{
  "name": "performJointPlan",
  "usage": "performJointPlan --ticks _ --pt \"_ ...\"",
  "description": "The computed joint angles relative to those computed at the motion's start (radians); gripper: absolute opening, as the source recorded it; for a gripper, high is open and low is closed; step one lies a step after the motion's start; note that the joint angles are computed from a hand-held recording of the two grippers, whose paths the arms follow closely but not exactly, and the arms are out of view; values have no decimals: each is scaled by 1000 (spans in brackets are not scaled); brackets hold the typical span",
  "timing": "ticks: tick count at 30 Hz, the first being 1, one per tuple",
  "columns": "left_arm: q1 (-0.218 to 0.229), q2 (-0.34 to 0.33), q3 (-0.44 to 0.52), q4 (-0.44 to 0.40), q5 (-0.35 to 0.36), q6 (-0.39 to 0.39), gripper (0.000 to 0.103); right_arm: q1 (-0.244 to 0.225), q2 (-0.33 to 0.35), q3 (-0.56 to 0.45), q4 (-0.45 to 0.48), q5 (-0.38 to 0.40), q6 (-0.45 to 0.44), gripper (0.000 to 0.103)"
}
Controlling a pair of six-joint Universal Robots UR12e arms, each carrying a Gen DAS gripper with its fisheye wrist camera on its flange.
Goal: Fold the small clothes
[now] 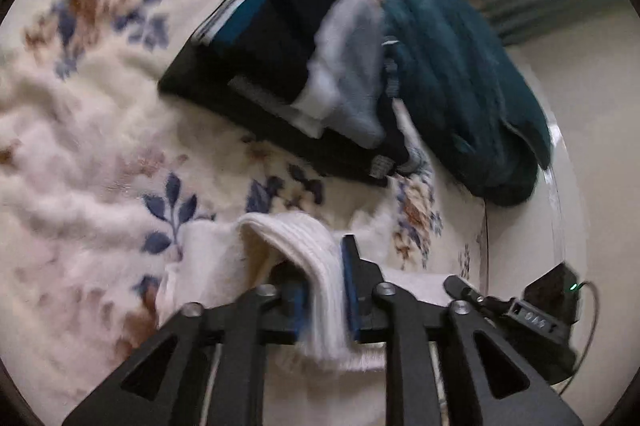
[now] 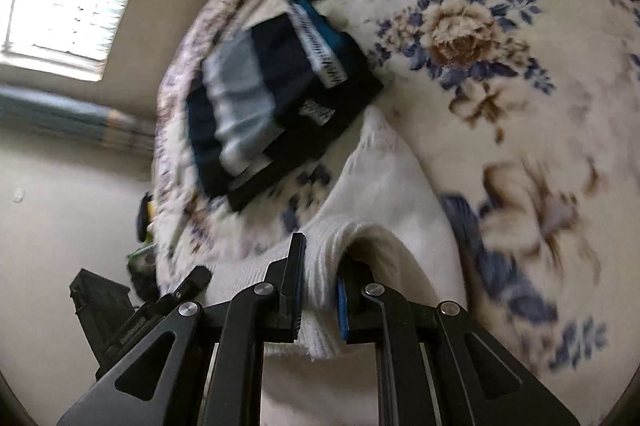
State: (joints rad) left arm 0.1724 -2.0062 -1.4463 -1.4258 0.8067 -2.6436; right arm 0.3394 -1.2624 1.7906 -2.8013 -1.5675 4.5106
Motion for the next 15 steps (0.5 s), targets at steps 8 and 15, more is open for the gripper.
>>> performJointPlan --ticks 8,15 --pt "29 -57 46 -8 -77 -133 58 -58 50 31 -120 63 77 55" --pt "-55 -6 0 105 273 218 56 -29 10 -1 188 25 -117 56"
